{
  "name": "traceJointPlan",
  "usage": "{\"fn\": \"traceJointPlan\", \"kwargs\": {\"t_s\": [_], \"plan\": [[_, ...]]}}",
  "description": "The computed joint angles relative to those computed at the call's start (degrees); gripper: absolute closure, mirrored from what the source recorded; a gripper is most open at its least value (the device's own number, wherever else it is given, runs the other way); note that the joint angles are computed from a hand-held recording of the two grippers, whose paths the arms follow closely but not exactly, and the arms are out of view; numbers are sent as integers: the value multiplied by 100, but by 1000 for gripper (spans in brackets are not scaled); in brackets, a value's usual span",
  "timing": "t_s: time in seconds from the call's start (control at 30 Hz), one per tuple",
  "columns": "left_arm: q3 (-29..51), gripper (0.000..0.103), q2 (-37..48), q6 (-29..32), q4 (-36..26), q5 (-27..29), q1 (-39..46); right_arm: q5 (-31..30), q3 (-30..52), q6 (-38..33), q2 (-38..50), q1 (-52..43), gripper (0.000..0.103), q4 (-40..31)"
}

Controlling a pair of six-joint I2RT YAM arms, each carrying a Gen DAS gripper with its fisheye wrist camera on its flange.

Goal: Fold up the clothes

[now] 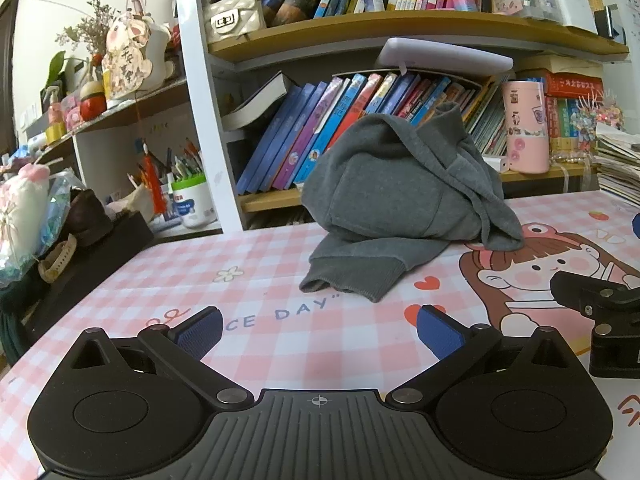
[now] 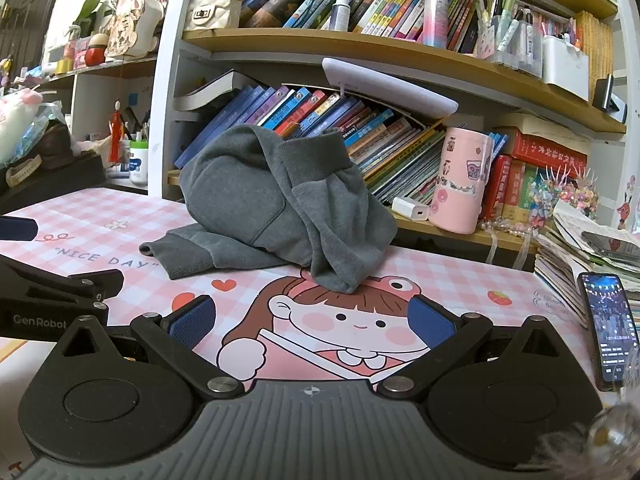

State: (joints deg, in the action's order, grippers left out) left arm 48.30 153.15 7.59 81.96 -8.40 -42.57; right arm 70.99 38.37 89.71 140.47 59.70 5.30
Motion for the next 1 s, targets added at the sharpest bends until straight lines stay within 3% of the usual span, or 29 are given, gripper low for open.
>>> {"fn": "traceJointPlan", "kwargs": {"t_s": [0.27, 1.0], "plan": [[36, 0, -23, -36, -106, -15, -10, -5, -79, -228, 15, -69, 0, 309], [80, 0, -2, -31, -172, -17, -14, -83, -59, -157, -22, -60, 0, 212]]}}
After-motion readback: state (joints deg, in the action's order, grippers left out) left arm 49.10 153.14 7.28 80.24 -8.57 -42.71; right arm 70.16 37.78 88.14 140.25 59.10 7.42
